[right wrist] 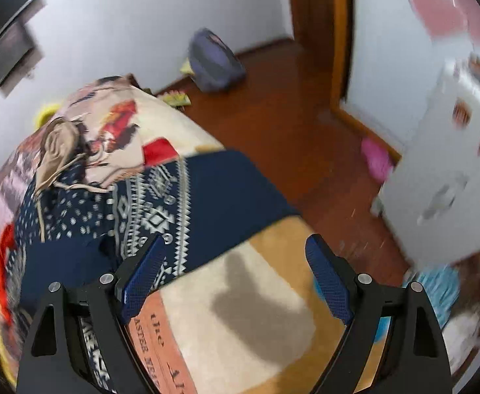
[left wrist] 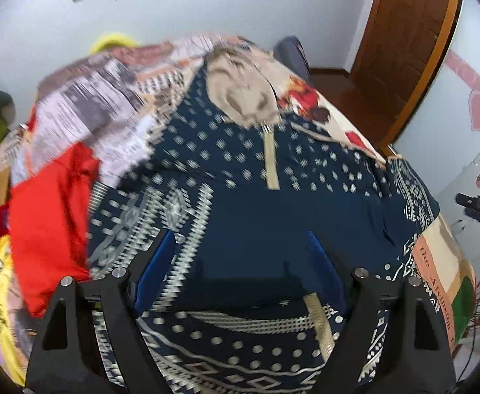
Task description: Fold large clothes
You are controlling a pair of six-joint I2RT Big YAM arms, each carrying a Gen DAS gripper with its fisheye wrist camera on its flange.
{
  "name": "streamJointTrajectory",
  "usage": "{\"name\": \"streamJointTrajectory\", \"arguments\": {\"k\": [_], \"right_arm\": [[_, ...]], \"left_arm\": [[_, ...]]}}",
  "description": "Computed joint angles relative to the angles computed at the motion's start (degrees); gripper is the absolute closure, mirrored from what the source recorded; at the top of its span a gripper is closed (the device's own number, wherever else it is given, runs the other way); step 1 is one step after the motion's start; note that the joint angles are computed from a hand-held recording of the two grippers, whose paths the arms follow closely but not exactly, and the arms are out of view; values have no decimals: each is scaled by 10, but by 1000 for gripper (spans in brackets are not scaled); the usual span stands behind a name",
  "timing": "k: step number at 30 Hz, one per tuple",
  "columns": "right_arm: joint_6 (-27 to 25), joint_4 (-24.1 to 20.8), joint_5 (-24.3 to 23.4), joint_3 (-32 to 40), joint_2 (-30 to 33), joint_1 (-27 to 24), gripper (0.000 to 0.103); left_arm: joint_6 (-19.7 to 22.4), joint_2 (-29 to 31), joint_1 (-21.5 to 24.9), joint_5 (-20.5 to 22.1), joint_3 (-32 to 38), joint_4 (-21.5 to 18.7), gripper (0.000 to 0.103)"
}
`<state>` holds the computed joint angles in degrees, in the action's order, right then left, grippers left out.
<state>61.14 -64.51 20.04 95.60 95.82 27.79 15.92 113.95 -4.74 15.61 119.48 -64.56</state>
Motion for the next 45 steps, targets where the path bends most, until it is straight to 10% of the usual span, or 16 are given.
{"name": "streamJointTrajectory", "arguments": {"k": [8,15,21,23,35,45], "right_arm": [[80,95,-143,-57,22,-56,15],[106,134,-130,-59,38,-73,19],[96,130,-115,-25,66,-78,58],[76,120,-111,-11,68,-76,93],[-52,57,22,141,67,-5,94],[-111,-12,-8,290,165,54,94]], "left_arm": [[4,37,-11,-3,8,-6,22],[-6,61,-2,11,26,-30,22],[-2,38,1,1,-6,0,22],[-2,30,4,1,-12,-1,22],[2,-38,19,7,-66,33,22],[14,-82,32,-1,-114,65,22]]}}
